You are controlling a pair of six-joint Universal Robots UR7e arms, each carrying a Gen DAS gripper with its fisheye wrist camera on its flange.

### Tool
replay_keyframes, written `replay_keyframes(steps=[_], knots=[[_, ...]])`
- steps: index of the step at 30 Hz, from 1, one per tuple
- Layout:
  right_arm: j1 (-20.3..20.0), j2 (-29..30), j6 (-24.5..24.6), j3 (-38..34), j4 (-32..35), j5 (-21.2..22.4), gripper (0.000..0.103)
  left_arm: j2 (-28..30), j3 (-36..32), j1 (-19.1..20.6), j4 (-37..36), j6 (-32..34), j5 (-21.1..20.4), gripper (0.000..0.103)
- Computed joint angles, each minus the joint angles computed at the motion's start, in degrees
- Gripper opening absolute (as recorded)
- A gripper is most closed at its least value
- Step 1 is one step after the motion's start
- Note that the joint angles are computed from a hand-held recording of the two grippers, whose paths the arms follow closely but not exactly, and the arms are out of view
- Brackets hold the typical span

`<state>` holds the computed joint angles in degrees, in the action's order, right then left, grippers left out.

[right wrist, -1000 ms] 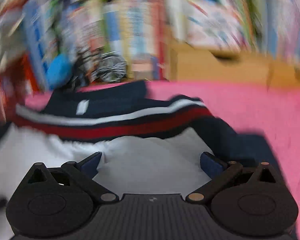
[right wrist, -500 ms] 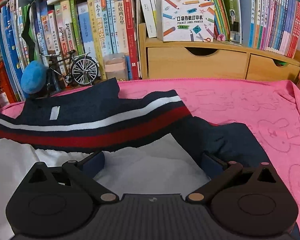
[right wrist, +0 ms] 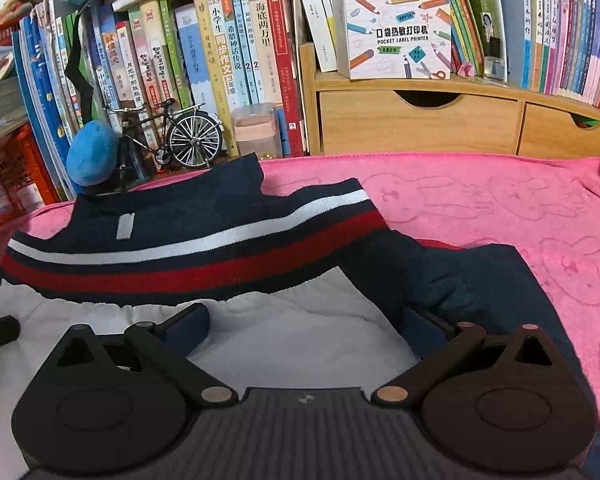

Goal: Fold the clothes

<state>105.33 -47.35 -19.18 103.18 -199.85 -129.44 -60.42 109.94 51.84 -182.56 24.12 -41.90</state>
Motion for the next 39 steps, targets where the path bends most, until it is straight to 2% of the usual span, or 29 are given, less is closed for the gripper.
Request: replay_keyframes(steps=[3, 5, 6, 10, 13, 18, 20, 22, 25, 29, 30, 32, 35, 37, 39], knots=[[0.4, -0.9, -5.3, 2.4, -8.4, -0.8, 0.103, 0.9, -0.3, 0.5, -2.1, 2.1, -0.3, 0.103], [0.8, -0.3, -9.5, 1.6, -8.5, -4.9, 0.103, 1.3, -1.0, 1.4, -0.5, 0.5, -1.4, 0.103], [0.6, -0.1, -10.0, 1.1, -7.6, -6.2, 0.103, 1.1, -1.4, 1.7, 0.9, -0.6, -2.0, 0.103], [-1.2, -0.5, -7.0, 0.6, -3.9, -6.5, 0.103, 0.5, -3.1, 3.1, 7.0, -5.9, -4.2, 0.103], [-1.6, -0.8, -5.1, 0.2, -2.2, -6.3, 0.103, 0.6, -3.2, 3.2, 7.6, -6.6, -4.0, 0.103], [-0.7, -2.6, -6.3, 4.0, -8.2, -6.5, 0.103, -1.3, -1.4, 1.7, 7.6, -7.1, -1.7, 0.103], [-0.4, -5.6, -7.0, 8.1, -12.0, -4.0, 0.103, -3.8, 0.5, 0.4, 7.6, -8.2, -0.8, 0.103], [0.0, -9.3, -7.4, 12.5, -13.0, -1.8, 0.103, -7.1, 3.5, -1.0, 4.9, -6.8, -2.0, 0.103], [1.0, -11.9, -9.3, 16.5, -13.7, -4.1, 0.103, -10.4, 7.6, -3.3, 1.9, -5.2, -1.2, 0.103], [0.9, -11.9, -10.7, 18.6, -14.0, -7.4, 0.103, -11.6, 10.1, -3.9, 2.8, -6.2, 3.5, 0.103], [0.6, -11.8, -10.2, 18.9, -14.1, -7.4, 0.103, -11.3, 10.1, -3.8, 3.8, -6.9, 5.4, 0.103], [-0.9, -12.8, -6.3, 20.1, -13.5, -4.9, 0.103, -10.5, 9.9, -3.3, 5.5, -7.7, 8.0, 0.103], [-2.4, -14.4, -1.4, 21.3, -12.3, -2.6, 0.103, -10.9, 10.2, -2.6, 7.8, -10.2, 8.5, 0.103], [-1.6, -15.1, -0.2, 21.8, -12.2, -4.1, 0.103, -12.1, 10.9, -3.6, 8.6, -11.2, 10.1, 0.103], [-1.2, -16.8, -0.9, 24.1, -14.8, -2.8, 0.103, -14.0, 12.5, -5.0, 7.5, -10.6, 10.5, 0.103]])
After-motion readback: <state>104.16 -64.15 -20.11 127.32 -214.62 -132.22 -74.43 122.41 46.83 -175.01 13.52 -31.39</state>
